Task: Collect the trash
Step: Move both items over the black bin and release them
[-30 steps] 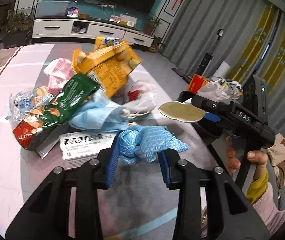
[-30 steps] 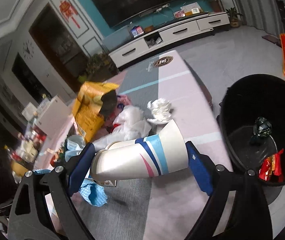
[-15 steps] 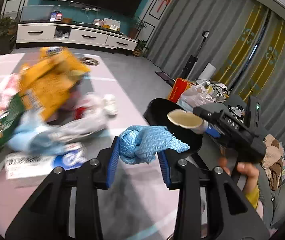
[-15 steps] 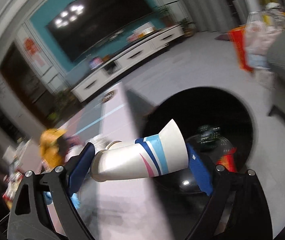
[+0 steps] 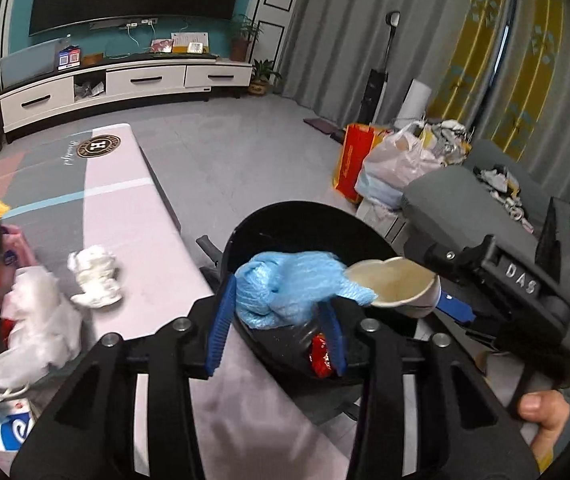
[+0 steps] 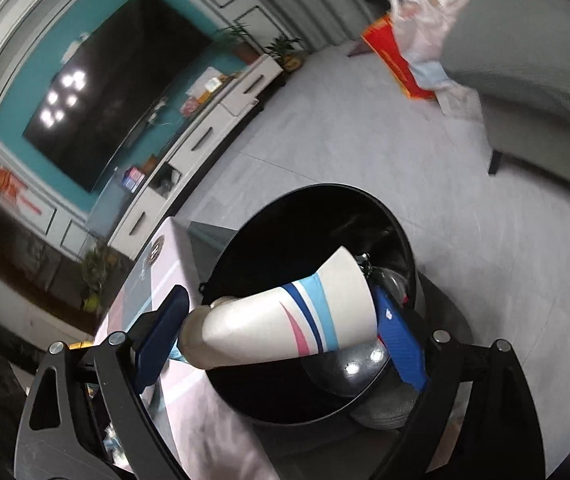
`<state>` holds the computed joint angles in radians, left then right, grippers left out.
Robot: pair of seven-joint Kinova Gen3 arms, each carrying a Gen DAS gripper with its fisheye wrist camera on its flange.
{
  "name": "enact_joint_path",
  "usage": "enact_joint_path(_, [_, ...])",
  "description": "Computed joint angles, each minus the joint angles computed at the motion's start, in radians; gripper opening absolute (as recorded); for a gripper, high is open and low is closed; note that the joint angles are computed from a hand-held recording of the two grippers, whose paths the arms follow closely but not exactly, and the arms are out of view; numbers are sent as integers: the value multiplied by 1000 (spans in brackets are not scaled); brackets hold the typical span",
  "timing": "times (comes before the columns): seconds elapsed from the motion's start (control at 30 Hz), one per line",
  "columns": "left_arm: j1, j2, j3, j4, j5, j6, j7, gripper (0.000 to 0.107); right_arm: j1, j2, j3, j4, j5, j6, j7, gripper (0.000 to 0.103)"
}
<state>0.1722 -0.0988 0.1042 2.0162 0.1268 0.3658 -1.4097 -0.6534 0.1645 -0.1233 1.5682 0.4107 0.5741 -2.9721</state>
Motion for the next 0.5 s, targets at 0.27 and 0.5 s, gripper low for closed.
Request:
enact_joint_path(0.27, [12,0,-8,8,-13,-9,17,82,18,-12,1,17,-43,-27,-5,95])
enact_joint_path(0.5, [21,-134,-76,110,53,22,-76,88,29,2,-30,-16,-102,-42,104,95])
